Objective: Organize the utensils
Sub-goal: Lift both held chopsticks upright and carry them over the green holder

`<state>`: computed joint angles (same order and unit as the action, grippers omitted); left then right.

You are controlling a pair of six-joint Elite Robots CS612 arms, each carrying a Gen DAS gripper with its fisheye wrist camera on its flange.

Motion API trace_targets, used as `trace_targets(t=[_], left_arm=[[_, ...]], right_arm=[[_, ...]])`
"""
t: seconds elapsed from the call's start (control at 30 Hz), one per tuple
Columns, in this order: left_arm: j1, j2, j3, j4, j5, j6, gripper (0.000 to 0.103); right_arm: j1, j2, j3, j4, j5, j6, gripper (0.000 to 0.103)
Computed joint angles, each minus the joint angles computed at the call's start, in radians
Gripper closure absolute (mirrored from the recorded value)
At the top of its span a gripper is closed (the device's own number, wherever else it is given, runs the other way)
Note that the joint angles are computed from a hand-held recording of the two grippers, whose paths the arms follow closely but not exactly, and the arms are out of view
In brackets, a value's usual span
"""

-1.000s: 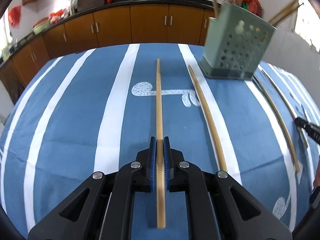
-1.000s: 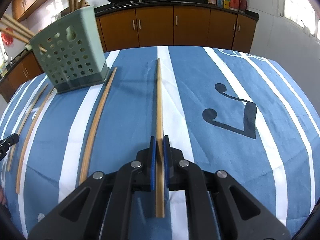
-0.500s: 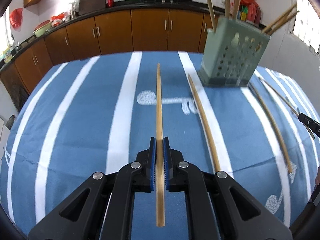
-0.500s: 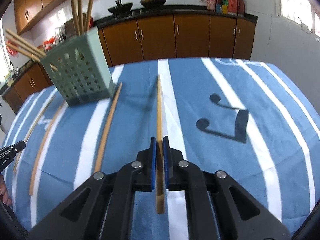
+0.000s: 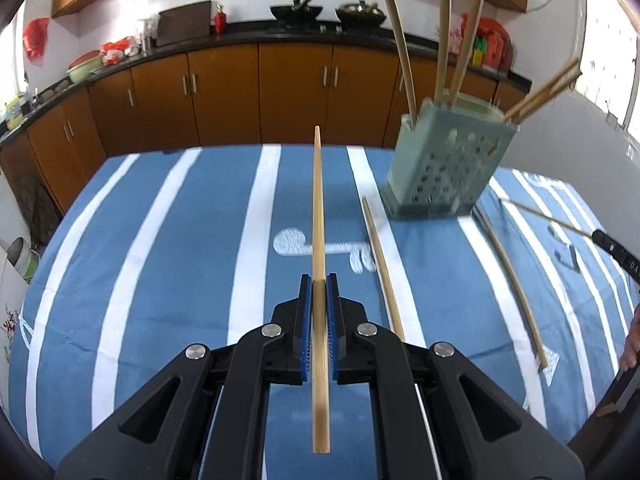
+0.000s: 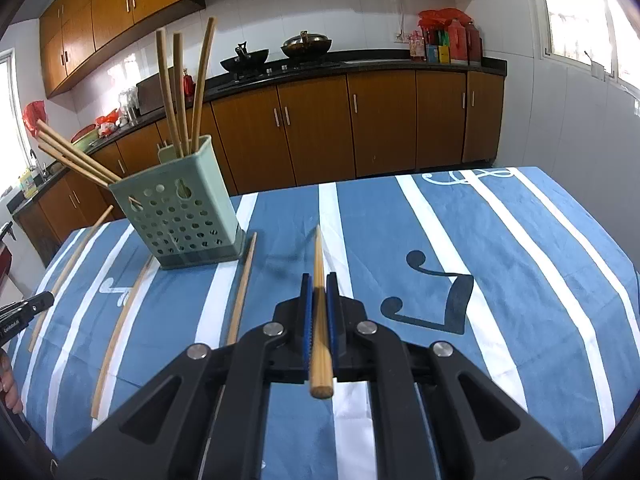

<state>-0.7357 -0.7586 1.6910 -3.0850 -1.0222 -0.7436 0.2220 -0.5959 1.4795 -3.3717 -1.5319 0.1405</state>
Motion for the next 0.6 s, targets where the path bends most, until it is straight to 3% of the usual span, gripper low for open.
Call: trace_targets(t=[0.23, 0.6], left_arm=[[0.002, 0.01, -0.006, 0.025, -0.033, -0.029, 0.096], [-0.01, -0.017, 0.015, -0.05, 0.052, -0.014, 0.096]], right_arm=[[0.0, 0.0, 0.004, -0.005, 0.006, 0.006, 0.095], [-0.004, -0.012, 0.014, -0.091, 0.028, 0.025, 0.095]])
